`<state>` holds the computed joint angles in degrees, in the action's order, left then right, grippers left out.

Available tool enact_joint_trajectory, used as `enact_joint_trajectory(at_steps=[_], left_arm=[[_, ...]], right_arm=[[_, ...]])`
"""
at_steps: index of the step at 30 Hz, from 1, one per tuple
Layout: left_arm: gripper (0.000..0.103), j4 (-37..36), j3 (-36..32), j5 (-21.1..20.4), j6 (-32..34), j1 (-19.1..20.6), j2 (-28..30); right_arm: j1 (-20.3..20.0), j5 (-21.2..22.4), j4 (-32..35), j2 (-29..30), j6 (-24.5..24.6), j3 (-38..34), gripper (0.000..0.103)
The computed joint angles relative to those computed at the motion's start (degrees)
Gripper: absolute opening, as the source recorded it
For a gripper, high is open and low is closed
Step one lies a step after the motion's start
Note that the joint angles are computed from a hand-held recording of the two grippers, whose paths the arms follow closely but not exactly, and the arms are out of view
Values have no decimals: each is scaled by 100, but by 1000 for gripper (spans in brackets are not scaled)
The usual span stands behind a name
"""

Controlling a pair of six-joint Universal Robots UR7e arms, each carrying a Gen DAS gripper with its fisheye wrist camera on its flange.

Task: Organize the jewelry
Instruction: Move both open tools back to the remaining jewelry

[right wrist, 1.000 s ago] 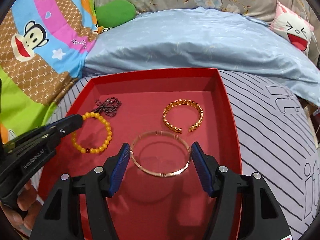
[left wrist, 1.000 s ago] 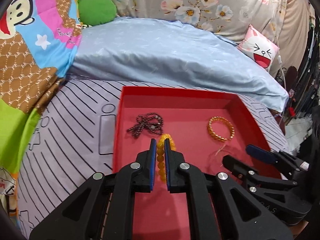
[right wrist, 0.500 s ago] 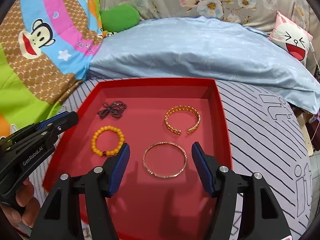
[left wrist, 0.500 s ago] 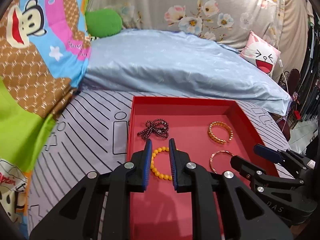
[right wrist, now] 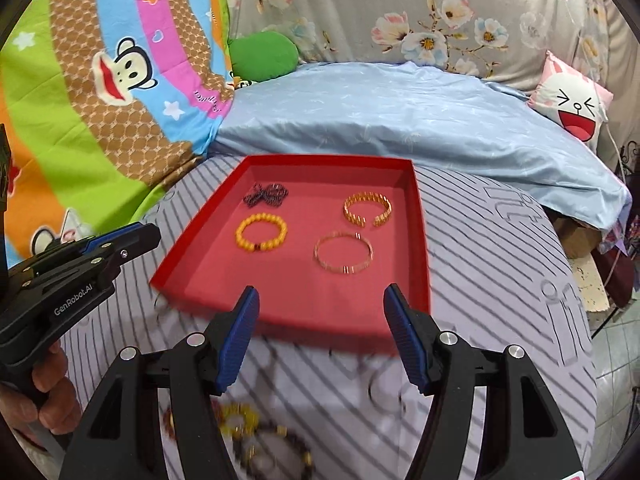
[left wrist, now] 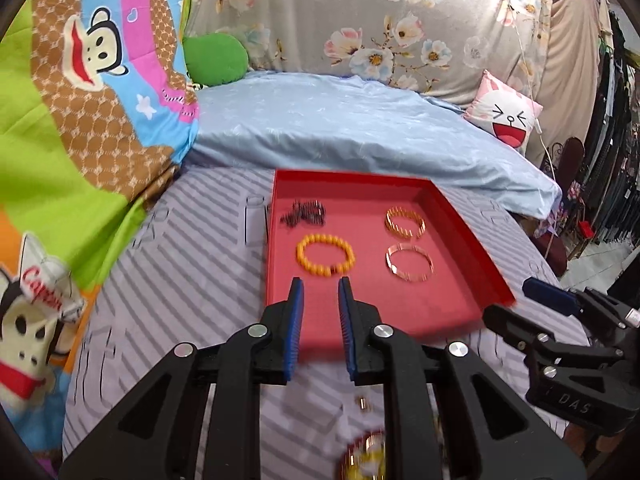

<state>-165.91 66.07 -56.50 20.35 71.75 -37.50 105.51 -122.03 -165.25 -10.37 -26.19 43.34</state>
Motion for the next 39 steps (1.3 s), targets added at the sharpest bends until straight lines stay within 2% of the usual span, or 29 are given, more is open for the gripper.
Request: enact_joint_trajectory(at_steps=[7, 14, 19, 24, 30, 32, 34, 39], left_arm=[[19, -253, 1161, 105, -436, 36, -509], [20, -454, 1856, 88, -847, 127, -760], [20, -542, 2150, -4, -950, 166, -834], [20, -576, 2224, -136, -1005, 206, -840], [23, -416, 2163, -294, -1102, 253, -841], [25, -378, 2151, -332, -1111, 261, -839], [26, -368, 2153, -335, -1101, 258, -840], [28, -354, 2144, -305, -1061, 243, -823]], right_arm=[[-3, -229, -808, -618, 74, 1573, 62], [-112, -278, -1034, -915, 568, 2406, 62], [-198, -317, -1094, -944, 847, 2582, 62], [-195, -453, -1189, -810, 722, 2447, 60], [-214, -397, -971, -719, 801, 2301, 45], [-190, -529, -996, -629, 703, 2219, 38], [-154, -699, -1132, -529, 503, 2148, 35], [-147, -689, -1149, -511, 408, 2142, 21]])
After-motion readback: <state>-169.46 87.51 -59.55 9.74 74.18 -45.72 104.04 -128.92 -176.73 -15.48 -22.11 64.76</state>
